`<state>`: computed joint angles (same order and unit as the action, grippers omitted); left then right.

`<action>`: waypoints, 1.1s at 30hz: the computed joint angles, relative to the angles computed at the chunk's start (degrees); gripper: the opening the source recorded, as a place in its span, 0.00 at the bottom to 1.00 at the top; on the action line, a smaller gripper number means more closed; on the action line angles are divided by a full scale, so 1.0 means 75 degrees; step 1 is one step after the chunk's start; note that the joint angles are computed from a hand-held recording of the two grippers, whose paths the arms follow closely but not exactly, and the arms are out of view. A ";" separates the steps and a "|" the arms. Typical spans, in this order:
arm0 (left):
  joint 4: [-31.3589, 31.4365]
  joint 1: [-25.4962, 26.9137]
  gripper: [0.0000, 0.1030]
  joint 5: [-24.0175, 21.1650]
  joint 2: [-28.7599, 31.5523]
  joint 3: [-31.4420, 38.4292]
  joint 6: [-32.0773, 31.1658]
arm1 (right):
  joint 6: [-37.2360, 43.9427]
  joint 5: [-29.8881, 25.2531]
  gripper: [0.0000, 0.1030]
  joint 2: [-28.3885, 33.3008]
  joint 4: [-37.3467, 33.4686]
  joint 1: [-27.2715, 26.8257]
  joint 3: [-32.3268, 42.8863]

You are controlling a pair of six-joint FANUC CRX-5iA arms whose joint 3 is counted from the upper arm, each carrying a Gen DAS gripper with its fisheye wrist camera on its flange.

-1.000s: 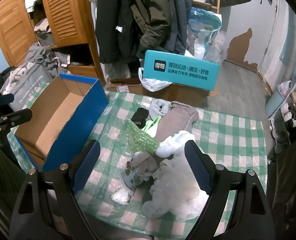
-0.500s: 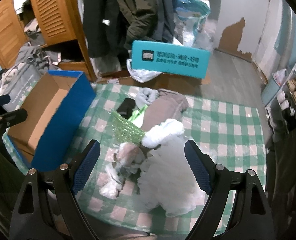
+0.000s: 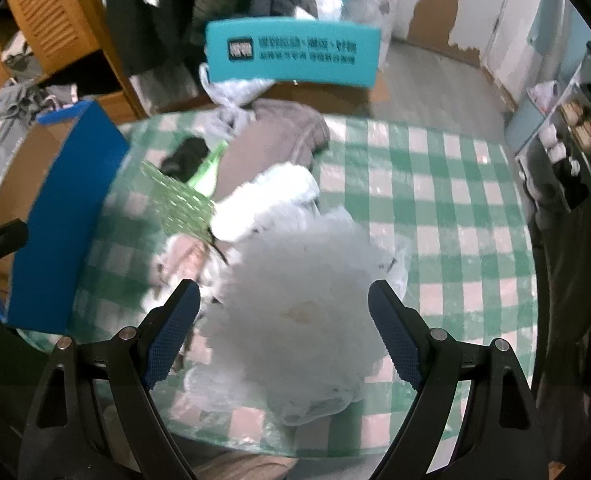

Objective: Organize soft objects
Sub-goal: 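Grasp the white mesh puffer with the right tool while the left tool grasps the white plastic bundle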

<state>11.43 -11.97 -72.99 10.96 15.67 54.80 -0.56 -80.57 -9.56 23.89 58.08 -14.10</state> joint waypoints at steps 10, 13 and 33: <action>-0.0273 -0.0325 0.99 -0.0440 0.0615 0.0198 0.0332 | 0.0080 0.0457 0.82 0.0133 -0.0553 -0.0477 -0.0212; -0.0404 -0.0471 0.99 -0.0412 0.0751 0.0214 0.0415 | 0.0219 0.0414 0.83 0.0286 -0.0639 -0.0547 -0.0173; -0.0912 -0.1043 0.99 -0.0726 0.1039 0.0008 0.0284 | 0.0527 0.1450 0.91 0.0073 -0.2098 -0.1071 -0.1034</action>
<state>4.59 -19.79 -78.43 18.76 15.73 56.92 3.40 -69.69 -9.01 8.15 50.05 -21.86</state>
